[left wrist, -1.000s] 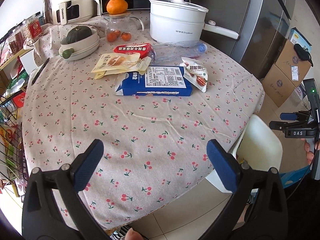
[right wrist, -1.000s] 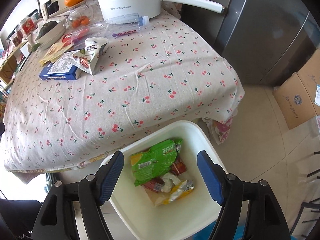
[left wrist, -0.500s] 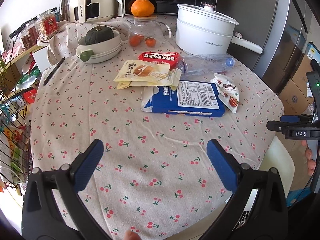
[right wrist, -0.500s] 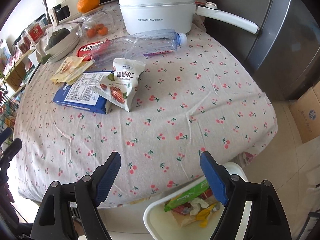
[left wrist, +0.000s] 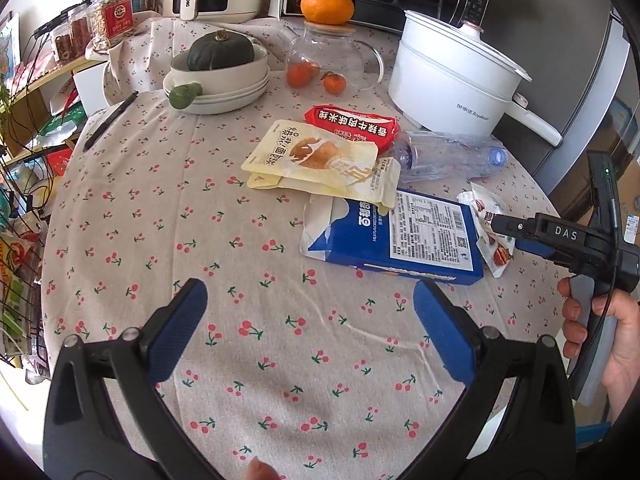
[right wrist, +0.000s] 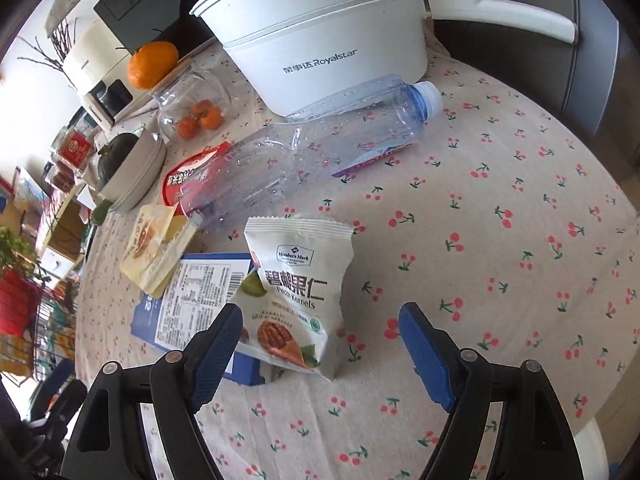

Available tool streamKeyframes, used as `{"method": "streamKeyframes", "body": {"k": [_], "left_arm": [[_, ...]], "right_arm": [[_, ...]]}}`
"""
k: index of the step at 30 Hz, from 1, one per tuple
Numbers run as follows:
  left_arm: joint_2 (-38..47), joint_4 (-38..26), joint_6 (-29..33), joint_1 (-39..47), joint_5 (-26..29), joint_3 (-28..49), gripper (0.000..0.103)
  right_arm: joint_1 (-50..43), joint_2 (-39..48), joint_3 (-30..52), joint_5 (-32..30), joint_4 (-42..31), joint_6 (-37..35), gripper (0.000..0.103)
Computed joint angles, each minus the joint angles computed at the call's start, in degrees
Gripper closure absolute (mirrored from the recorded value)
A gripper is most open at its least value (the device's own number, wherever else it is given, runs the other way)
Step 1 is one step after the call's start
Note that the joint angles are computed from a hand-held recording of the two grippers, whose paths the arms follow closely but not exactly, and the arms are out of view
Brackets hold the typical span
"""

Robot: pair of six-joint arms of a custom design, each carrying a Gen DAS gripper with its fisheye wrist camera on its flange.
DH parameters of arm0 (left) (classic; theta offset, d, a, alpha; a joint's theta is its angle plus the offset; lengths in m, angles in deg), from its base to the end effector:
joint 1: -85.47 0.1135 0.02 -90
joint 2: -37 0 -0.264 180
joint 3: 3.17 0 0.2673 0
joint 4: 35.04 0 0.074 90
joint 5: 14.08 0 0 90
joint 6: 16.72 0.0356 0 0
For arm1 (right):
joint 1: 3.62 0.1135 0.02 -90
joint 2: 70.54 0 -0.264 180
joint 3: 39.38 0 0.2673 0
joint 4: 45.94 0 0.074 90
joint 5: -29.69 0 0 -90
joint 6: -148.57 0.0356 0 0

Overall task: Collect trash
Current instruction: 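Grasp the white nut snack bag with the right tool, then grasp the cream bread packet with the left tool while the right tool lifts the nut bag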

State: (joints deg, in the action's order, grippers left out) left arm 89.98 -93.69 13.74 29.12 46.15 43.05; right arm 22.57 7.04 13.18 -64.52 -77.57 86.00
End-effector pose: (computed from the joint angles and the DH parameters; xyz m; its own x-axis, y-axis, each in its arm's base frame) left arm 0.1090 -0.1318 0.1974 -0.7796 -0.1791 -0.6001 -0.1261 0.9835 -0.1298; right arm 0.2372 0.1196 0.1668 -0.8847 0.0768 -0.4597 -0.0775 0.9483 0.3077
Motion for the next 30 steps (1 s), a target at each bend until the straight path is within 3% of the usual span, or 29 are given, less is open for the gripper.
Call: {"method": "streamKeyframes", "body": {"k": [3, 7, 12, 17, 20, 24, 30], "left_arm": [[2.25, 0.99, 0.87, 0.35, 0.16, 0.43, 0.001], [4.29, 1.86, 1.64, 0.64, 0.50, 0.81, 0.001], [4.86, 1.74, 1.69, 0.87, 0.45, 1.49, 0.001], [5.14, -0.01, 4.51, 3.35, 1.62, 2.39, 0.001], [3.46, 1.84, 7.78, 8.06, 5.36, 1.80, 0.001], [3.07, 6.93, 9.29, 17.32, 12.31, 1.08, 0.011], [9.66, 20.63, 8.11, 28.73, 24.86, -1.28, 0.028]], "right_arm": [[-1.91, 3.55, 0.45, -2.97, 3.32, 0.70, 0.039], [-3.92, 5.03, -0.26, -8.21, 5.71, -0.93, 0.073], [-2.45, 0.52, 0.90, -6.40, -0.03, -4.67, 0.093], [-2.59, -8.99, 0.53, -3.71, -9.06, -6.84, 0.098], [-3.03, -13.48, 1.10, -1.38, -15.14, -9.68, 0.099], [-7.62, -19.71, 0.15, -2.18, -20.64, -13.56, 0.099], [-12.93, -22.52, -0.43, -3.04, -24.76, -17.96, 0.099]]}}
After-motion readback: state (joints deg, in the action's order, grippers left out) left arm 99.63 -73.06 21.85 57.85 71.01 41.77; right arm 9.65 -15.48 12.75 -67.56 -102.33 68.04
